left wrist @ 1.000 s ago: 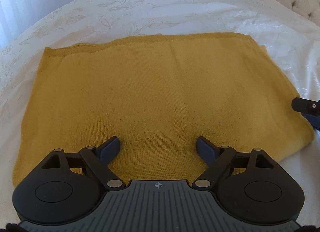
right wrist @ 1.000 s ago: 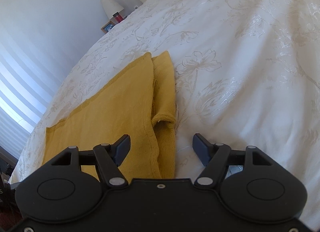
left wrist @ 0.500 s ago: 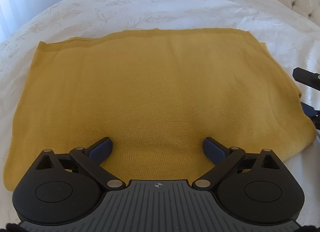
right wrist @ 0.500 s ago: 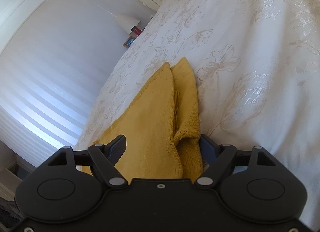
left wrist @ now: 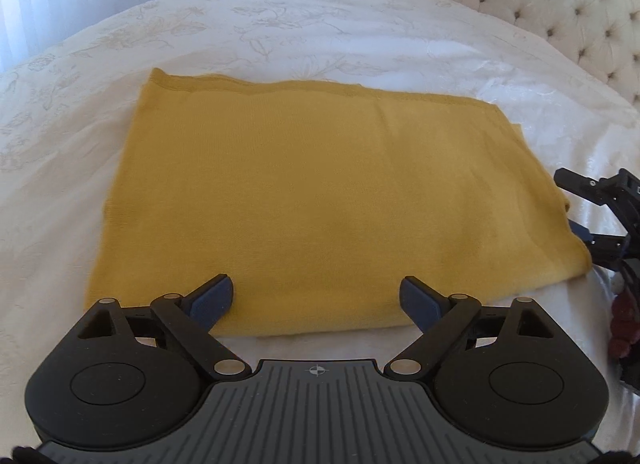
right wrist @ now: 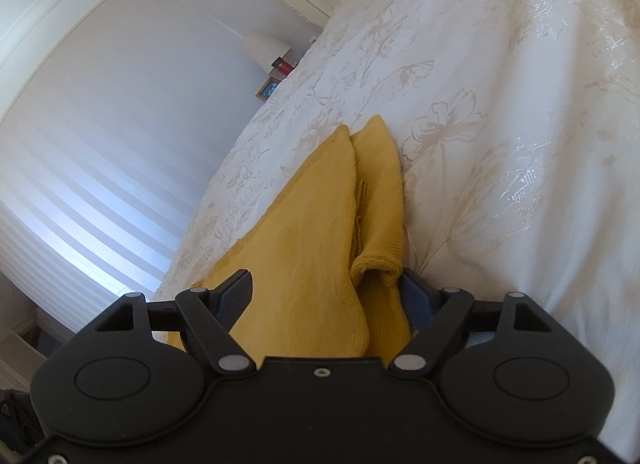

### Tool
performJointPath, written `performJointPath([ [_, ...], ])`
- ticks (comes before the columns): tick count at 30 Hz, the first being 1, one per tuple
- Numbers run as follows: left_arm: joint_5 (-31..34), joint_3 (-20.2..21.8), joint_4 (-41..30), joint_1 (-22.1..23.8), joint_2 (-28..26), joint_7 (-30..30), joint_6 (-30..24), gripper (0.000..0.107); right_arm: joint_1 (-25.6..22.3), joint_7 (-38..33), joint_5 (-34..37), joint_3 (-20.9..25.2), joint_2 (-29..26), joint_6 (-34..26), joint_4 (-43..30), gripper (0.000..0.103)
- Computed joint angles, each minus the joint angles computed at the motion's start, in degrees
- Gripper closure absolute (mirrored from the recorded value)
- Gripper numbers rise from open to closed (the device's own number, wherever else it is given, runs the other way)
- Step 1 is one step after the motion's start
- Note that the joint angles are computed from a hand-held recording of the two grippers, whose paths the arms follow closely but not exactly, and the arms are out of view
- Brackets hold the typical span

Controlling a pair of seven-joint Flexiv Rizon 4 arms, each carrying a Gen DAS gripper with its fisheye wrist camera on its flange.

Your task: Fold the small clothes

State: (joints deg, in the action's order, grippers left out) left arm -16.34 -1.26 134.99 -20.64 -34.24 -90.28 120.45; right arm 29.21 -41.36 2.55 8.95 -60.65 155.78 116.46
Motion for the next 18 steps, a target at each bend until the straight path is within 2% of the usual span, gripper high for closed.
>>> performJointPath([
  [3, -0.30, 1.43, 2.54, 0.66, 1.44, -0.24, 2.34, 0.016, 0.01, -0.13, 0.04, 0.01, -0.39, 0.57, -0.19, 0.023],
  [8, 4.28, 0.30, 5.82, 7.86, 3.96, -1.60, 3.08, 0.016, 0.69, -0.93, 0.92, -0.39, -0.10, -0.39, -0.20, 0.024],
  [12, 8.91, -1.67, 6.55, 14.32, 4.20, -4.09, 2.67, 0.016, -0.04, -1.87, -1.92, -1.41, 2.19, -6.16, 0.09, 0.023],
  [18, 16.18, -3.34, 6.25, 21.66, 2.60, -6.85, 5.02, 0.015, -0.75, -3.31, -5.42, -2.83, 6.45, -19.80, -1.96, 0.025],
])
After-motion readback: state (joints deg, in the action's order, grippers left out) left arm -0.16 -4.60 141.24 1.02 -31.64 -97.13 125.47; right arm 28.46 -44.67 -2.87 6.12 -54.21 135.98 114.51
